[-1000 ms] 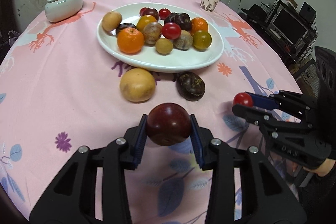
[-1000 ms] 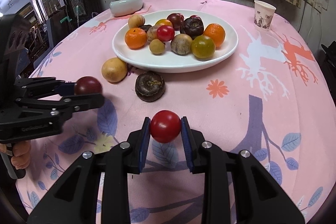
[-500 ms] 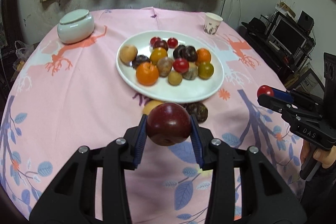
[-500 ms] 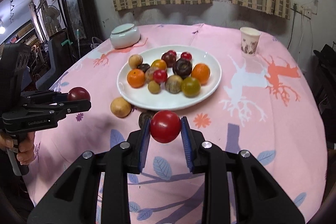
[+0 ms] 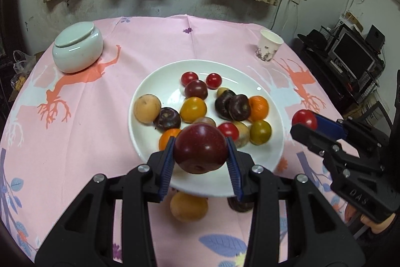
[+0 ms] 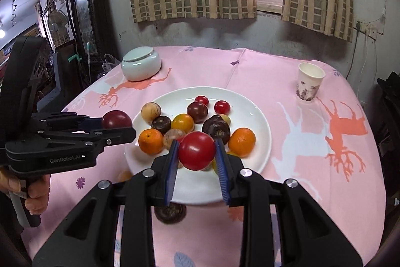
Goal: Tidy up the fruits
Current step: 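Carry the dark red fruit and tomato onto the plate and open both tools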
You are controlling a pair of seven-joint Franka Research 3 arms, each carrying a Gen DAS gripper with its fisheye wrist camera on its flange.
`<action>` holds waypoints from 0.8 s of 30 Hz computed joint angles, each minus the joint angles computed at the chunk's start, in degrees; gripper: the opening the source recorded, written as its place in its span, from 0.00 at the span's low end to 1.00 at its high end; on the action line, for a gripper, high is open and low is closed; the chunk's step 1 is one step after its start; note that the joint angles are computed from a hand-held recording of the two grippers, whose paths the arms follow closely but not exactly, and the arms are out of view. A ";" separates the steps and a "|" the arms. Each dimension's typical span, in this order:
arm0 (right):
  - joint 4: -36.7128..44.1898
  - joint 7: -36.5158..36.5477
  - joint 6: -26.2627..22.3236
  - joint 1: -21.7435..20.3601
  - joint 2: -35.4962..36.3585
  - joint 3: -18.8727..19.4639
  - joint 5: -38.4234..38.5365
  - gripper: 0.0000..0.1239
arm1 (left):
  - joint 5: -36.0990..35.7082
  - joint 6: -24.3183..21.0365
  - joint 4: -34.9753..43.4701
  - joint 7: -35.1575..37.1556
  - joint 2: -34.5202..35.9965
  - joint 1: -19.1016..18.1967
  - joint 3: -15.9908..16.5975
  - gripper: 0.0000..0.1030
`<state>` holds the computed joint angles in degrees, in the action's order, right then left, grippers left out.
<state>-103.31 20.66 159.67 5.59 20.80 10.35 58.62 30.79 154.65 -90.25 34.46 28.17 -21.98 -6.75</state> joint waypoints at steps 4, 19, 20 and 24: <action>3.61 5.00 -0.51 1.23 3.85 -0.86 -4.55 0.24 | -1.96 -2.38 4.94 2.07 3.97 0.66 -0.36 0.38; 0.14 5.91 0.22 -2.69 2.18 2.95 -5.28 0.48 | 6.59 -3.21 0.79 -7.13 0.06 -2.70 3.57 0.72; -0.98 3.82 0.99 -2.81 1.30 3.22 -3.67 0.48 | 7.81 -2.96 -0.32 -8.37 -0.83 -3.00 3.69 0.72; -5.90 1.68 2.08 -1.18 -2.55 1.41 -2.30 0.50 | 12.75 -3.00 -4.69 -13.34 -4.36 -4.05 3.41 0.78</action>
